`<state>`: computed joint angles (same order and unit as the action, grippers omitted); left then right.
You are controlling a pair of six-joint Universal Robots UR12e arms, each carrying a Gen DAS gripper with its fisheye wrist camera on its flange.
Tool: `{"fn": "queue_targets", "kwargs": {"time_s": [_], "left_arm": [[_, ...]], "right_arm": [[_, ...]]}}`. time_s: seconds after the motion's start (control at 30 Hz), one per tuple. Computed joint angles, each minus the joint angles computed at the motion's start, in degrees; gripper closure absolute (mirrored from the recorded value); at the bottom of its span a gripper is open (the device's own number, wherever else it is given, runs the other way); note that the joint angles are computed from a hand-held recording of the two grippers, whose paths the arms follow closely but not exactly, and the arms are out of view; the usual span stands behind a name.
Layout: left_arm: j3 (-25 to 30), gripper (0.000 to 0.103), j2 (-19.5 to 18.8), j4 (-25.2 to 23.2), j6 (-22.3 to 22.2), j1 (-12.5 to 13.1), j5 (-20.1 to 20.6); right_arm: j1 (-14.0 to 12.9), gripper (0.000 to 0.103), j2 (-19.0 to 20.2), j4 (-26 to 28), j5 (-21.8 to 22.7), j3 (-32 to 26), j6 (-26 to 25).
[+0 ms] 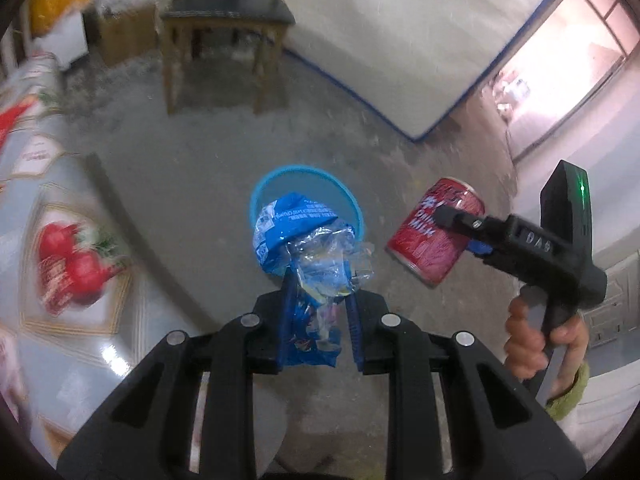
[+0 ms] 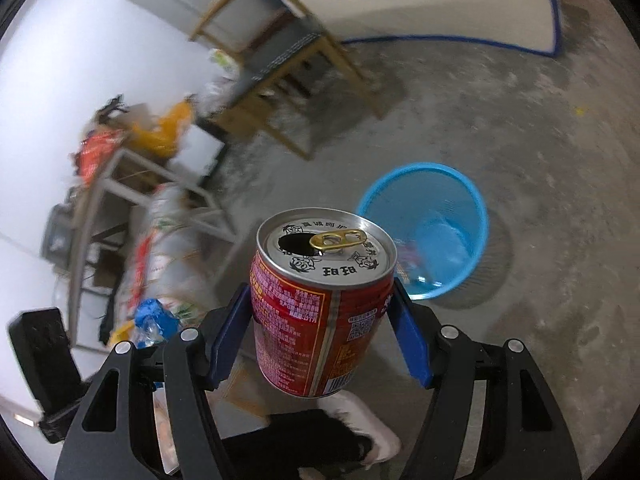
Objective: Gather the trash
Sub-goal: 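Carry the can and wrapper over the wastebasket and open both grippers, then turn both empty tools back toward the table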
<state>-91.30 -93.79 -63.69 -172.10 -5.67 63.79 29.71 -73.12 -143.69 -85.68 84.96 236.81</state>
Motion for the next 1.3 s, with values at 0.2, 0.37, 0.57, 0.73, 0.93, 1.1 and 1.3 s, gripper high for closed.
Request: {"fn": "queue_targets", "kwargs": {"time_s": [0.2,0.37,0.57,0.73,0.93,1.1,1.3], "left_arm": [[5.6,0.073,-7.3,-0.2,-0.6,-4.1,2.9],[8.4,0.044,-10.8,4.2,-5.3,-5.9,5.5],[7.8,0.037,-9.6,8.6,-7.4,-5.3,3.6],[5.6,0.035,-6.4,11.1,-6.6,-4.1,3.5],[1.0,0.029,-1.3,13.7,-5.1,-1.9,3.4],[-4.8,0.023,4.3,16.8,-5.0,0.6,2.8],[-11.5,0.019,11.2,17.9,-4.9,4.3,2.6]], "right_arm": [[-3.0,0.037,3.7,4.3,1.2,-1.4,0.2],[-5.2,0.036,8.0,5.4,3.5,-3.7,0.7],[-5.2,0.036,9.1,4.7,2.3,-4.2,-0.2],[-4.3,0.036,7.2,3.3,-0.1,-2.3,-0.9],[-2.7,0.036,4.2,5.8,-3.8,-0.7,-2.9],[-0.1,0.03,2.4,10.4,-8.8,-1.5,-4.7],[4.6,0.01,3.0,16.7,-18.7,-7.2,-10.1]]}}
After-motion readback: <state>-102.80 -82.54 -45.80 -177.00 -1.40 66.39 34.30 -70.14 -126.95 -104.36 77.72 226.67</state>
